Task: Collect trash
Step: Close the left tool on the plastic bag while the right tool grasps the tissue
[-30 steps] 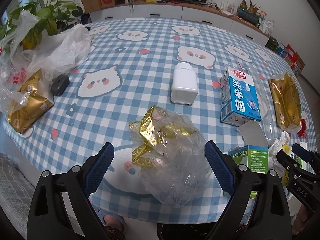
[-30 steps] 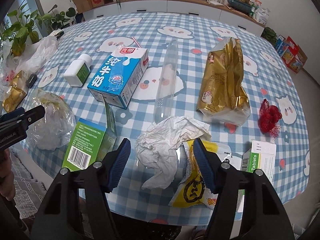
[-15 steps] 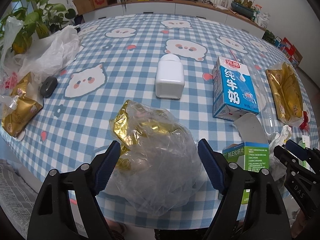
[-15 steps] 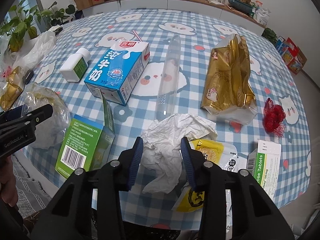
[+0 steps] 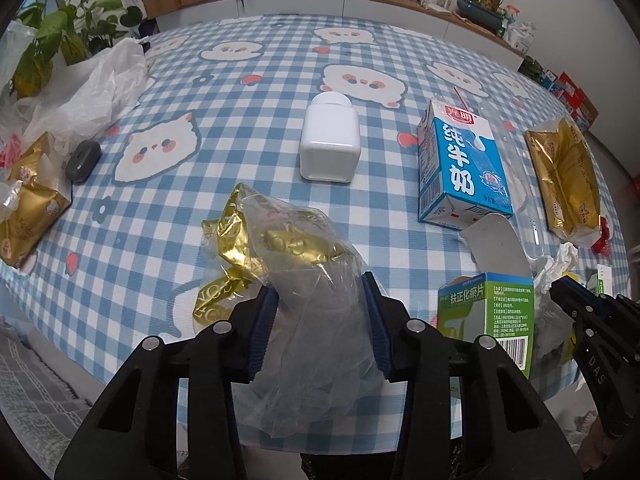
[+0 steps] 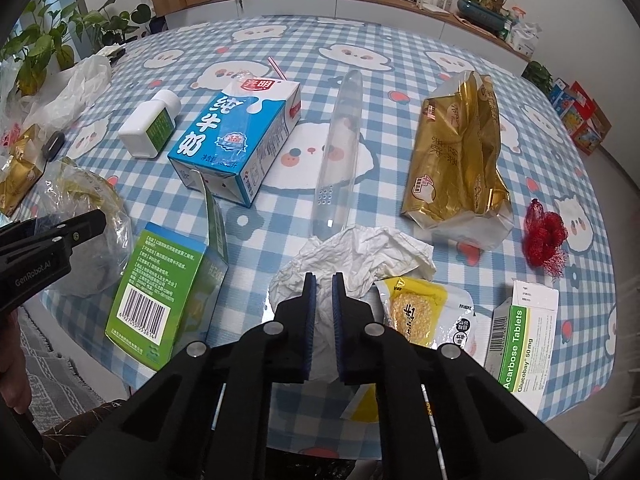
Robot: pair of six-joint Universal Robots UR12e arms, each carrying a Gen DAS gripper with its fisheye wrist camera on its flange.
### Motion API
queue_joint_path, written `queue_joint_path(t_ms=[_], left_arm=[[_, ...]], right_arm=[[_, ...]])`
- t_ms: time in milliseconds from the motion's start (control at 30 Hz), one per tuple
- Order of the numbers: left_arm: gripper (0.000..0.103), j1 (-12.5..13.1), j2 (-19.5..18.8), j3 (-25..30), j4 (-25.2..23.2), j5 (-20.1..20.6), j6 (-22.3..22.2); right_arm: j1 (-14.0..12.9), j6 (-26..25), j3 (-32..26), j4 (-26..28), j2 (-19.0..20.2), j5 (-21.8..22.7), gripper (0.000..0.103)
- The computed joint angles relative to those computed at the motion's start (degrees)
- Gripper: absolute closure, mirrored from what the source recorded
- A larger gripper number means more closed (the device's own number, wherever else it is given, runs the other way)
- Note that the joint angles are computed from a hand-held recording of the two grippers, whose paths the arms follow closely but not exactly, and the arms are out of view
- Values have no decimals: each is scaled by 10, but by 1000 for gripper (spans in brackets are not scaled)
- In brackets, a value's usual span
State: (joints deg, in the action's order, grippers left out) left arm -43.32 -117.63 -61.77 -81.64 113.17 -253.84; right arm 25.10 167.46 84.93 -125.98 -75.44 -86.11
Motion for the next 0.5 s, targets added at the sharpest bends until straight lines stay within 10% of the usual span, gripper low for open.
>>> queue_joint_path(t_ms=[500], left_arm=[[70,-8,4,5,5,25,8]], right_arm=[[-11,7,1,-1,-13,25,98]])
